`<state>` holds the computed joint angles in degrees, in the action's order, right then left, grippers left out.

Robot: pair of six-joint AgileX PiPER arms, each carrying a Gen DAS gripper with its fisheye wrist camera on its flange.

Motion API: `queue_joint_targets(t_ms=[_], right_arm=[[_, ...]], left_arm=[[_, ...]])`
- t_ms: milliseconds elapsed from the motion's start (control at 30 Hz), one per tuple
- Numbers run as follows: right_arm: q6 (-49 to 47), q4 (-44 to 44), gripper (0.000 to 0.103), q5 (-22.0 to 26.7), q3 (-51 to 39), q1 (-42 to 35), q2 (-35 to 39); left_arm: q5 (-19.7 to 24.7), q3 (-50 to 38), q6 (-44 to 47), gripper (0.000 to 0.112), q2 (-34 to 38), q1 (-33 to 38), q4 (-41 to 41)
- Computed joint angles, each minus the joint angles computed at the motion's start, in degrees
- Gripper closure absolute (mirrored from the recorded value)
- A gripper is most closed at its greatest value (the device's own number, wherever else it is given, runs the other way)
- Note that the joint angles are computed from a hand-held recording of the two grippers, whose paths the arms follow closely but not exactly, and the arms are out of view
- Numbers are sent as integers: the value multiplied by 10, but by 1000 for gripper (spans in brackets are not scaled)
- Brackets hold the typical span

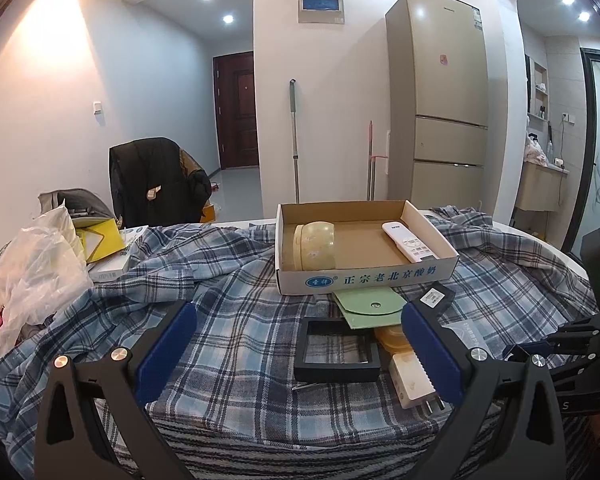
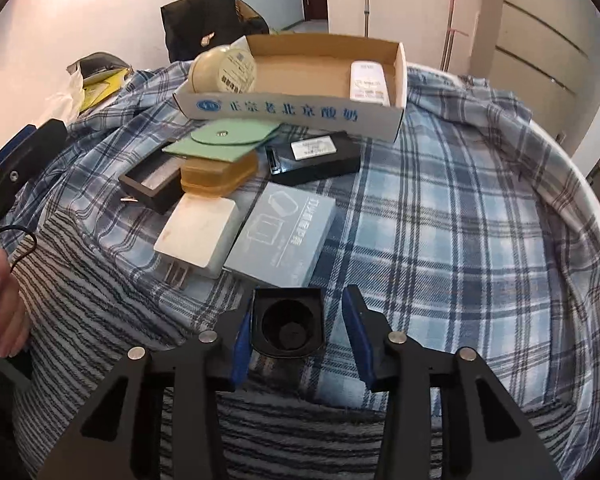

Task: Organize rigid objects

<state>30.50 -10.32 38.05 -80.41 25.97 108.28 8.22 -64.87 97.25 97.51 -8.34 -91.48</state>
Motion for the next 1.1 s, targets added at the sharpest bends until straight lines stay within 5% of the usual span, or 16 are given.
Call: queue_joint_targets(t_ms=[233, 467, 733, 833, 1100], right_arm=[[24, -20, 74, -5, 6, 3, -2], [191, -195, 79, -32, 46, 29, -39], [147, -154, 78, -29, 35, 14, -32], [127, -129, 66, -23, 29, 8, -24], [57, -52, 66, -1, -2, -2, 11]], left_arm=[[-2, -2, -12, 9, 2, 0, 12], [-2, -15, -153, 9, 13, 0, 152], [-3, -19, -192, 9, 17, -2, 194], [-4, -19, -193, 9, 16, -2, 193], [-1, -21, -183, 9, 19, -1, 186]])
